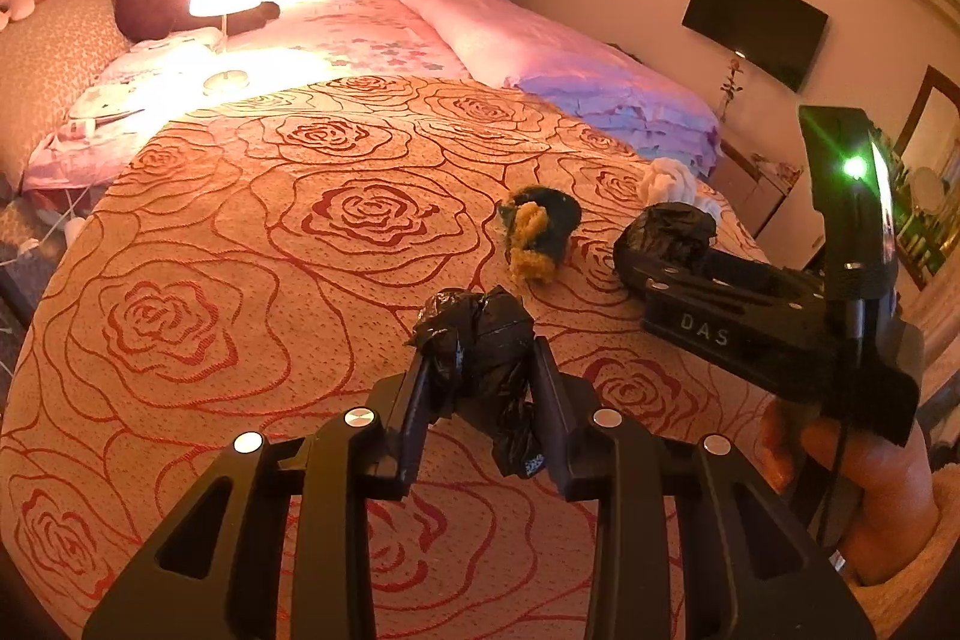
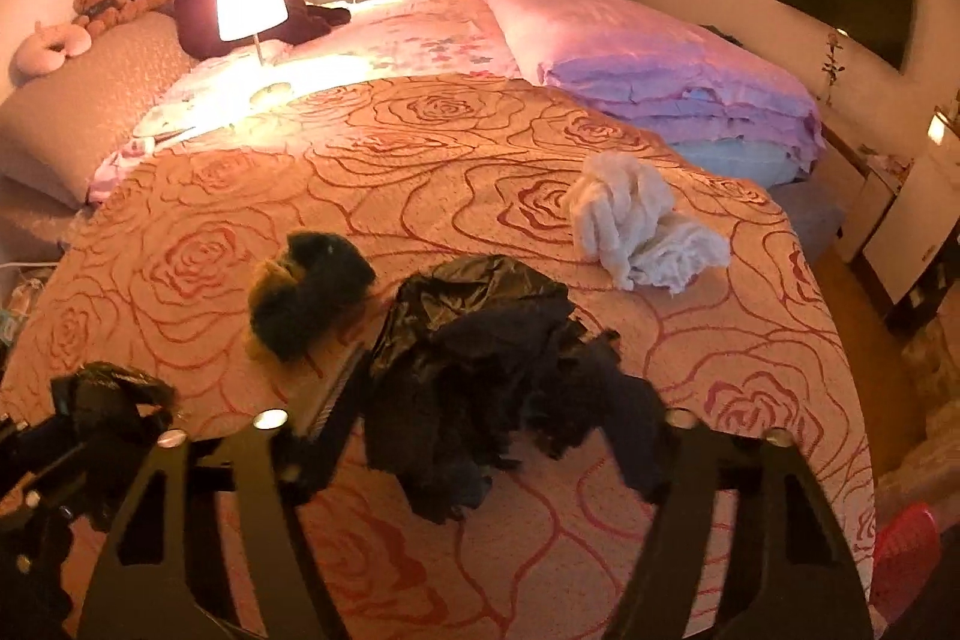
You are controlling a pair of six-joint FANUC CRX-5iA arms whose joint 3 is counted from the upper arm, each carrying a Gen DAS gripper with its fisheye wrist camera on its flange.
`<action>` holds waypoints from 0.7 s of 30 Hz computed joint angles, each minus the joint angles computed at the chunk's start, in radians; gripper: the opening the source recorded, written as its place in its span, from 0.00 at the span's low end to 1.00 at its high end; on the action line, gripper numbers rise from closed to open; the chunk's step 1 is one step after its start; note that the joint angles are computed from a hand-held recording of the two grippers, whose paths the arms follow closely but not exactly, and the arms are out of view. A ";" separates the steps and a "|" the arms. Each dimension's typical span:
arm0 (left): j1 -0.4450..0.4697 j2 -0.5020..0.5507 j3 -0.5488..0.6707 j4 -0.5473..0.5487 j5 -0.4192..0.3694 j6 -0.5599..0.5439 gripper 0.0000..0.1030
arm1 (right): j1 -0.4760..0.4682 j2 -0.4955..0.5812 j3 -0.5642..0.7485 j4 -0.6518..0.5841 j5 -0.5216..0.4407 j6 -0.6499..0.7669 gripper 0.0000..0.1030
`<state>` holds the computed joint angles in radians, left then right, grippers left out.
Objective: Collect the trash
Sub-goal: 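Carry both black bags over the red wastebasket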
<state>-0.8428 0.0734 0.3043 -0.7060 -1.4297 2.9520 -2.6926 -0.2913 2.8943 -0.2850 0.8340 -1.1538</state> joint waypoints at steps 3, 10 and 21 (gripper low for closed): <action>0.001 0.002 0.000 0.002 0.001 -0.002 0.29 | -0.015 0.017 0.029 -0.028 -0.007 0.029 0.49; -0.009 0.025 0.025 -0.001 -0.007 -0.015 0.29 | -0.051 0.071 0.115 -0.107 -0.017 0.082 0.44; -0.027 0.061 0.067 0.001 -0.008 -0.048 0.29 | -0.111 0.210 0.291 -0.194 -0.033 0.169 0.43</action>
<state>-0.8699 0.1343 0.3717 -0.7046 -1.4379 2.9037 -2.8031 -0.0812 3.1854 -0.4789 0.8015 -0.9847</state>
